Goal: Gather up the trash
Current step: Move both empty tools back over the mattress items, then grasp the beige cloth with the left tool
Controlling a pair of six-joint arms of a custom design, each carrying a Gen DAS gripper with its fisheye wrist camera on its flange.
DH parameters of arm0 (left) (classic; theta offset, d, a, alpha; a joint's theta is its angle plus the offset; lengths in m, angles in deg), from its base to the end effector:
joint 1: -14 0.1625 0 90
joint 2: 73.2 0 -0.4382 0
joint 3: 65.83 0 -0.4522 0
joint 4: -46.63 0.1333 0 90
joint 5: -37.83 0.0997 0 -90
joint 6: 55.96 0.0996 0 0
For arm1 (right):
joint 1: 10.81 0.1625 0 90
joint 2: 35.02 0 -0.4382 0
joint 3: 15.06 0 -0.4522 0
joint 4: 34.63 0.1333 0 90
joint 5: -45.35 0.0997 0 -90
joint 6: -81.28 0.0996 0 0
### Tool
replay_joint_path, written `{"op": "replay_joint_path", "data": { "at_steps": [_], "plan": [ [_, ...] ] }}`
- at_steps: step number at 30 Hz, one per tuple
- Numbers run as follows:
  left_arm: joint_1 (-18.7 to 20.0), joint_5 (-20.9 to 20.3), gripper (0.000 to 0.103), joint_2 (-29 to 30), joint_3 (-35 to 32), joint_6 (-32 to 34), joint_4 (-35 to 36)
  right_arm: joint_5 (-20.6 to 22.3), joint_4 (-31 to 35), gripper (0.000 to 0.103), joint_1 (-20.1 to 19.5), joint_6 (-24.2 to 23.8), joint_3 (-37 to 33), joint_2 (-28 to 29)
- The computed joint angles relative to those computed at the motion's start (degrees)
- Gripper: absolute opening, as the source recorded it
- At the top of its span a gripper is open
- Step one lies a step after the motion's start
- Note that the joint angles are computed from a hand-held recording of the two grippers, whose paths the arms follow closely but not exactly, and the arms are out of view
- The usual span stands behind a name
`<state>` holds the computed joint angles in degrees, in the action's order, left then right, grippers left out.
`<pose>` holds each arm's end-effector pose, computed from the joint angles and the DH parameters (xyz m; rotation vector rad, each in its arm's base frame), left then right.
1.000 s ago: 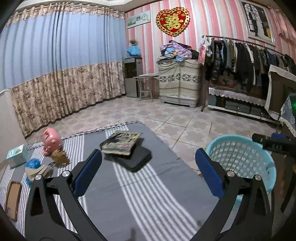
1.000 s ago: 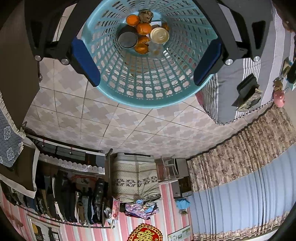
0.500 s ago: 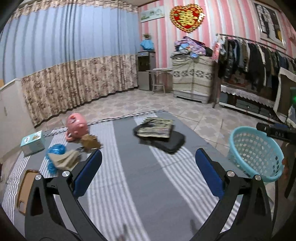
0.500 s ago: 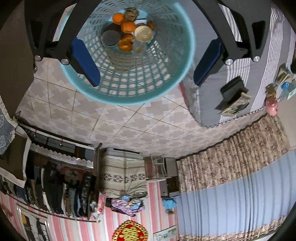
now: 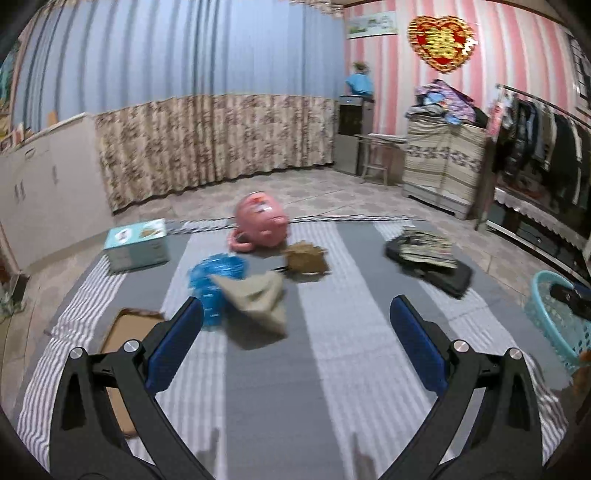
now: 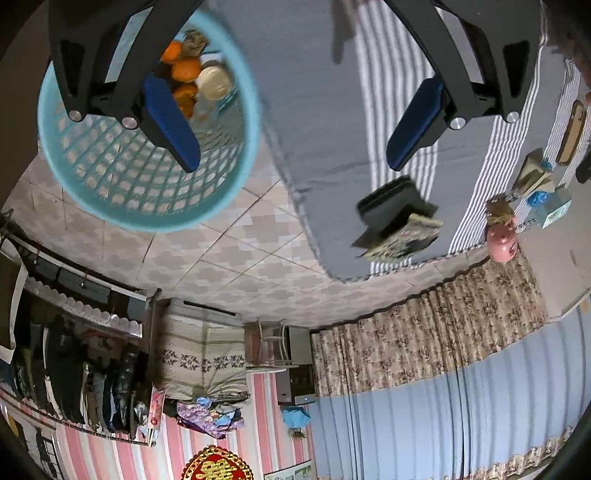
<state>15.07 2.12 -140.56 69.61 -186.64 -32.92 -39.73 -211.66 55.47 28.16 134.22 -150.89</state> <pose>-0.2963 -0.2197 0.0382 0.0612 1.8799 -1.3172 -0.0010 -0.3549 0.3292 0.6670 -2.3349 1.0261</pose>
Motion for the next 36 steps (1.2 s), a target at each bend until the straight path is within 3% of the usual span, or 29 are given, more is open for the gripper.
{"op": "replay_joint_path", "data": {
  "at_steps": [6,9,13,18,20,26,29,34,36],
  "plan": [
    [-2.04,-5.62,0.098,-7.87,5.05,-3.27,3.31,-2.06,-0.25,0.099,2.64,-2.12,3.29,0.16],
    [-3.37,-9.01,0.098,-10.89,6.88,-5.13,5.94,-4.49,-1.65,0.099,5.74,-2.41,4.20,2.19],
    [-2.61,-10.06,0.098,-15.12,8.93,-4.60,6.24,-9.11,-4.20,0.099,9.57,-0.46,3.72,7.58],
    [2.58,-5.61,0.098,-16.22,8.23,-0.42,3.47,-12.80,-5.68,0.099,12.12,3.72,2.58,13.52],
    [4.69,-2.84,0.098,-15.74,7.78,2.71,0.86,-14.74,-9.37,0.099,13.56,3.83,2.65,16.19],
    [13.50,3.13,0.096,-11.19,6.82,18.78,-16.18,-18.08,-15.37,0.099,15.11,1.64,2.69,18.78],
    [17.17,3.45,0.083,-9.43,6.97,26.63,-24.50,-18.13,-13.66,0.099,14.82,1.76,2.33,18.00],
    [18.43,4.76,0.034,-9.40,7.98,32.68,-31.49,-18.20,-11.99,0.099,15.58,2.32,1.97,17.91],
    [17.21,4.98,0.023,-10.23,8.51,32.43,-30.73,-18.50,-12.10,0.099,16.45,2.64,1.93,18.44]
  ]
}}
